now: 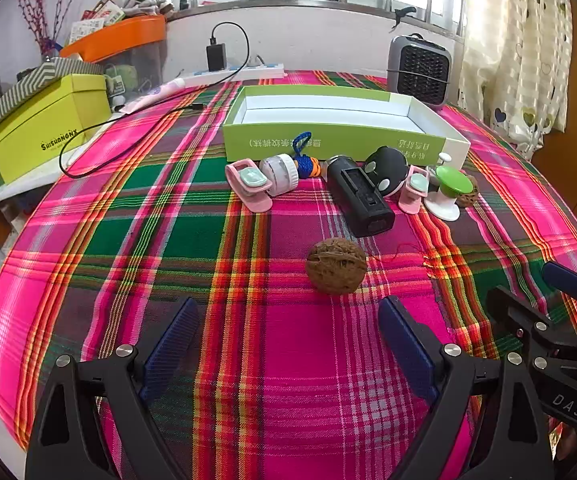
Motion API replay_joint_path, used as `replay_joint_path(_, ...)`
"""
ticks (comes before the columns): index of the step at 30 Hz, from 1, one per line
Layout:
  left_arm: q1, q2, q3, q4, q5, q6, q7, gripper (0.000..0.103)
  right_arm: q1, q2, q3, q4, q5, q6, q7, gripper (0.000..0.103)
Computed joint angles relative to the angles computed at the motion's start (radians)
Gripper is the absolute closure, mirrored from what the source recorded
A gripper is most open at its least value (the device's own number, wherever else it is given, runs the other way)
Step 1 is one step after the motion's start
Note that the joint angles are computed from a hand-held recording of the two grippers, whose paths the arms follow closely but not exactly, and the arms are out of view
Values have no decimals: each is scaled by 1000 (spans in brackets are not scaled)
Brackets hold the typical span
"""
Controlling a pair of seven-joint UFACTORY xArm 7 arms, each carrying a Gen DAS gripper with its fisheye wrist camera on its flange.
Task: Organize objects
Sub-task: 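Move the left tool toward one walnut while the right tool approaches the other walnut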
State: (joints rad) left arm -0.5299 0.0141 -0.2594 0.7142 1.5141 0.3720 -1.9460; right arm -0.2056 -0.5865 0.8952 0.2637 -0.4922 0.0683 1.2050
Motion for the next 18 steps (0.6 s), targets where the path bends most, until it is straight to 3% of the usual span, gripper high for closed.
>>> replay_joint_path(18,0,7,3,12,-75,11,58,12,9,9,-11,0,0,-3,-12,18)
